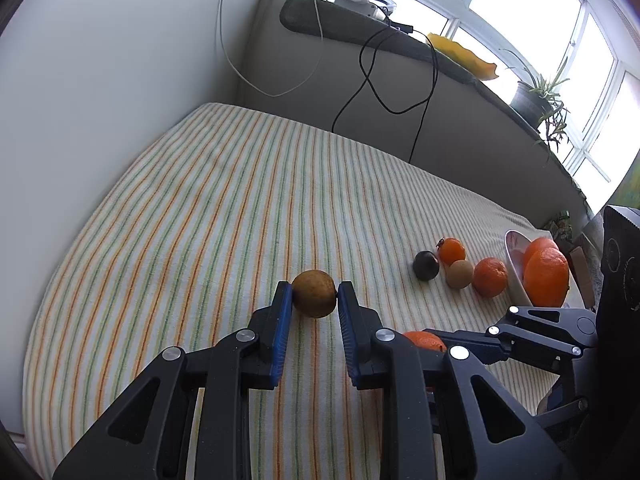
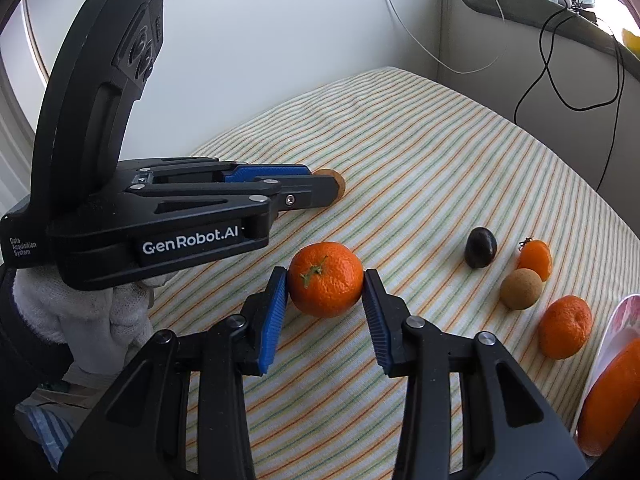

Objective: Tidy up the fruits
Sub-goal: 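Carry the tangerine with the right gripper while the left gripper carries the kiwi to the plate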

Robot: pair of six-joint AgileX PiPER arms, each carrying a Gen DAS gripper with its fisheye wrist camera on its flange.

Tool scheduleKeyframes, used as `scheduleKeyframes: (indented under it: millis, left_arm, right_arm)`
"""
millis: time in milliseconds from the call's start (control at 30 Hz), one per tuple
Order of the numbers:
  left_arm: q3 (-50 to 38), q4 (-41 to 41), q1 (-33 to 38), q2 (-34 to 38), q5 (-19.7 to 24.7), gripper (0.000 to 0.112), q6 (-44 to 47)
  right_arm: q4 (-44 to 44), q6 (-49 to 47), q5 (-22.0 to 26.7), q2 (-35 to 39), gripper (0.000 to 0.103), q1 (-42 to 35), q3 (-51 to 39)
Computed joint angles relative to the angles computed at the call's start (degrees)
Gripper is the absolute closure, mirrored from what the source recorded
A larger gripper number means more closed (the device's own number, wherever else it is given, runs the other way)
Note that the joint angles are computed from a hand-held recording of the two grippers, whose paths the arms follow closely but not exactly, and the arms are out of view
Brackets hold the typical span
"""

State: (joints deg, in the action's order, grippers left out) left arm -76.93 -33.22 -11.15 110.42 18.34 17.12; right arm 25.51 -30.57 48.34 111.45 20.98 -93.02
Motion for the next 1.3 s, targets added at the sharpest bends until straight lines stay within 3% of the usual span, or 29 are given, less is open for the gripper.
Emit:
scheduleKeyframes:
  millis: [667,1300]
  left_arm:
    - [5.7,-5.2,-5.5,-6.3,-2.5,0.091,4.4]
    - [-1.4,-0.8,-15.9,-4.0,-1.6,0.091,-1.0]
  right_arm:
    - [5.2,-5.5,-0.2,-11.2,0.064,-9.1,9.3]
    - [8.2,-10.8,2.1,-21.3,0.064,-24.2,17.8]
